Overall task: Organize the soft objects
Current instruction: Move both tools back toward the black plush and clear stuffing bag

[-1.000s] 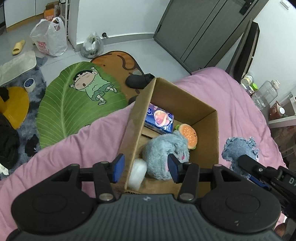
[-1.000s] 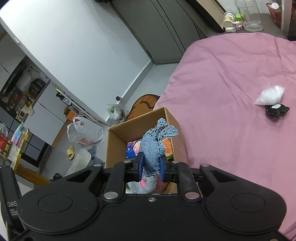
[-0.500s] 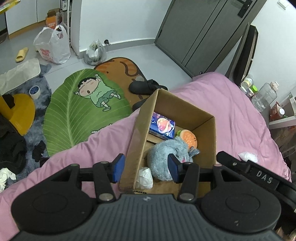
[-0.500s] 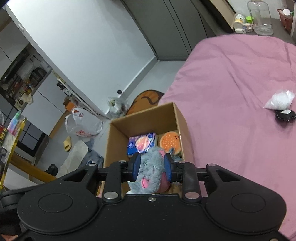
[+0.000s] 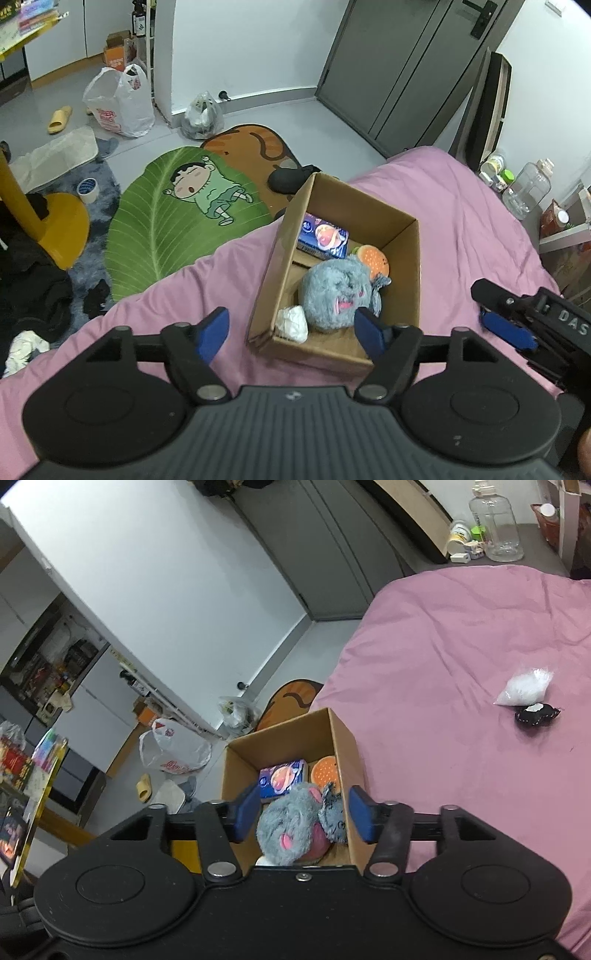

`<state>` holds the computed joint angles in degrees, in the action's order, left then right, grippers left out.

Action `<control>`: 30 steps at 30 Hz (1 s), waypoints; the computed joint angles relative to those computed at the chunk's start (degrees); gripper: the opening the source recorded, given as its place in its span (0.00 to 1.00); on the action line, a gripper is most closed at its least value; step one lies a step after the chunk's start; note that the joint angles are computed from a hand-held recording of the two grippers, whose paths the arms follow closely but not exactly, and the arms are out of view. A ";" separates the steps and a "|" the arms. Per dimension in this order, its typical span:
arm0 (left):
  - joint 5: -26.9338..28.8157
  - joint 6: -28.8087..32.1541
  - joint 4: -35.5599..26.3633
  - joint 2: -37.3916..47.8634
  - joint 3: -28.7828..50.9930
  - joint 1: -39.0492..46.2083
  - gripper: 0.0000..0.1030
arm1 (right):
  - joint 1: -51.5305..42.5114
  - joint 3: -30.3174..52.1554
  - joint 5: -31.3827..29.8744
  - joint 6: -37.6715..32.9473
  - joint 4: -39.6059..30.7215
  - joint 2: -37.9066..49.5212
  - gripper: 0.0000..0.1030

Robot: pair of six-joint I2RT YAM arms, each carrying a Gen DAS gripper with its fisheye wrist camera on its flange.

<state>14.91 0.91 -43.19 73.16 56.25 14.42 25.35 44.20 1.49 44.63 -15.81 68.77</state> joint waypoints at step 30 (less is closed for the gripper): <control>-11.19 -11.38 -11.59 -16.84 1.74 -19.08 0.78 | -12.66 -1.77 -10.98 -12.79 -19.19 -22.40 0.97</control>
<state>3.73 -10.46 -54.78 56.31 57.99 -4.65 12.69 42.43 -9.48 31.84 -34.99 46.37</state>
